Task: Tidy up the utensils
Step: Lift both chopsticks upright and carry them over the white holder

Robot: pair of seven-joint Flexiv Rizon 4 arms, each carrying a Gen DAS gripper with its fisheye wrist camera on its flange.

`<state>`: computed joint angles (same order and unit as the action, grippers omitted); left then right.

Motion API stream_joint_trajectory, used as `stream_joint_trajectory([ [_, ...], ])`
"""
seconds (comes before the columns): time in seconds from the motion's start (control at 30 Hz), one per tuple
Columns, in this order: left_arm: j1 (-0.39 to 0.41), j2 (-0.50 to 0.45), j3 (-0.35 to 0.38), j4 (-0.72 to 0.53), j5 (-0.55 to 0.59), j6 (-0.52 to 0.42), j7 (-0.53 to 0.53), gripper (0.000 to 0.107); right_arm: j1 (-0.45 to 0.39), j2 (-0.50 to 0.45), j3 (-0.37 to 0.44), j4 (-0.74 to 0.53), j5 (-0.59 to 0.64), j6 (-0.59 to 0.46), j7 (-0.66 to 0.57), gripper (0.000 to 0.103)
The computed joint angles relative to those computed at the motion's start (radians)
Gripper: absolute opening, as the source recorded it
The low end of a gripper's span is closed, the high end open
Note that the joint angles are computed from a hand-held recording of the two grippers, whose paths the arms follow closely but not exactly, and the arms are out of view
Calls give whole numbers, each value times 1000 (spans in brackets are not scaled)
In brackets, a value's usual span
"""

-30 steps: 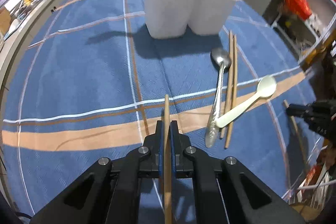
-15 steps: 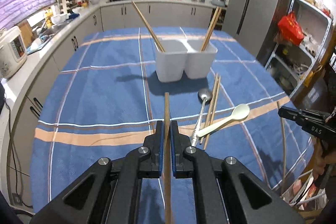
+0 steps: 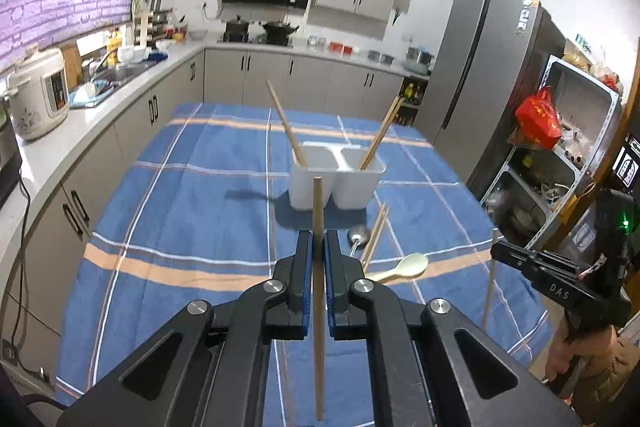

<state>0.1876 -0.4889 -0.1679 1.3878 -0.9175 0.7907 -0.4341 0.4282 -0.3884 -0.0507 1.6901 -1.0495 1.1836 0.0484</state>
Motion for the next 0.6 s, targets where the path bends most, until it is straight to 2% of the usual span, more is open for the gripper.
stream_joint_trajectory([
  [0.27,-12,14,-12,-3,-39,14,40,5,-4,21,-22,-9,-120,16,96,6],
  [0.6,-30,-58,-46,-129,-34,48,10,5,-37,6,-20,-73,-199,-4,143,6],
])
